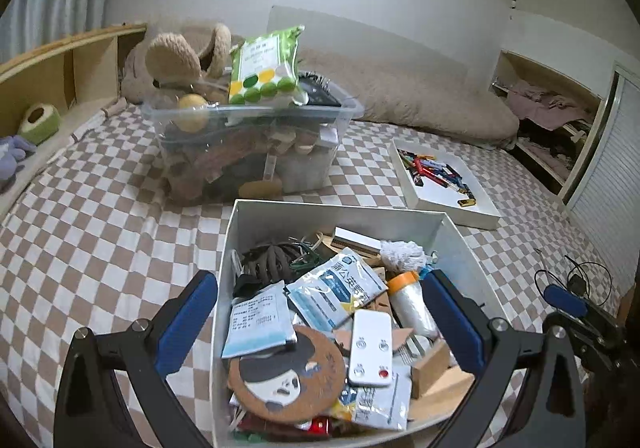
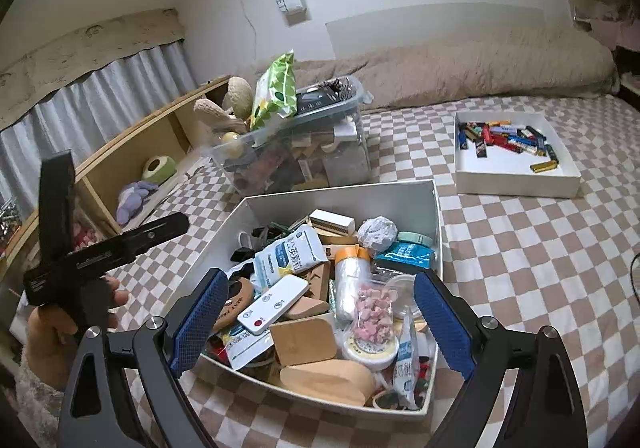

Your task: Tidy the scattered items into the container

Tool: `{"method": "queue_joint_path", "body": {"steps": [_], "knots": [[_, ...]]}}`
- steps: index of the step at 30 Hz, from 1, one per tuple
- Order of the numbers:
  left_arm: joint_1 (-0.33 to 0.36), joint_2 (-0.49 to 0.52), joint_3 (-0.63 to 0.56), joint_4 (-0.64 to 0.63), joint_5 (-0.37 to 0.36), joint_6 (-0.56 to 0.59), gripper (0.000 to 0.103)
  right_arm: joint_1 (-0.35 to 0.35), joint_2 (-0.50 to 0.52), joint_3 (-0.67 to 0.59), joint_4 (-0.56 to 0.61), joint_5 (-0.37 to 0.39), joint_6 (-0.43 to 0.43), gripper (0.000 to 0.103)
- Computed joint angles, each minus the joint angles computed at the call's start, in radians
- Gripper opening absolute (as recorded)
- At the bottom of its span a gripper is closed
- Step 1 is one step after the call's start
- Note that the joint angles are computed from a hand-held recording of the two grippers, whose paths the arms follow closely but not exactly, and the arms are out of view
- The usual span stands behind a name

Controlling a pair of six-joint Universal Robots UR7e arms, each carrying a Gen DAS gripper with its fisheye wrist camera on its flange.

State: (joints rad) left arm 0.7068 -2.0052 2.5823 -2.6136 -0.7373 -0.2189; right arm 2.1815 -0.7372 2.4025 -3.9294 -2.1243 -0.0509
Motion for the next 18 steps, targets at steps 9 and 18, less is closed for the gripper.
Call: {"method": "queue_joint_path", "body": {"steps": [9,18], "knots": [[-0.184,-0.240,0.036,0.322,0.070,-0.170,0.103,0.096,-0.015,0.022,-0.006,-0.084,0.017,0.094],[-0.435,-0.515,0.007,0.914,0.149,-0.538,0.103,0.197,-0.014,0.037,-0.014,-0.197,0.047,0.102]]}}
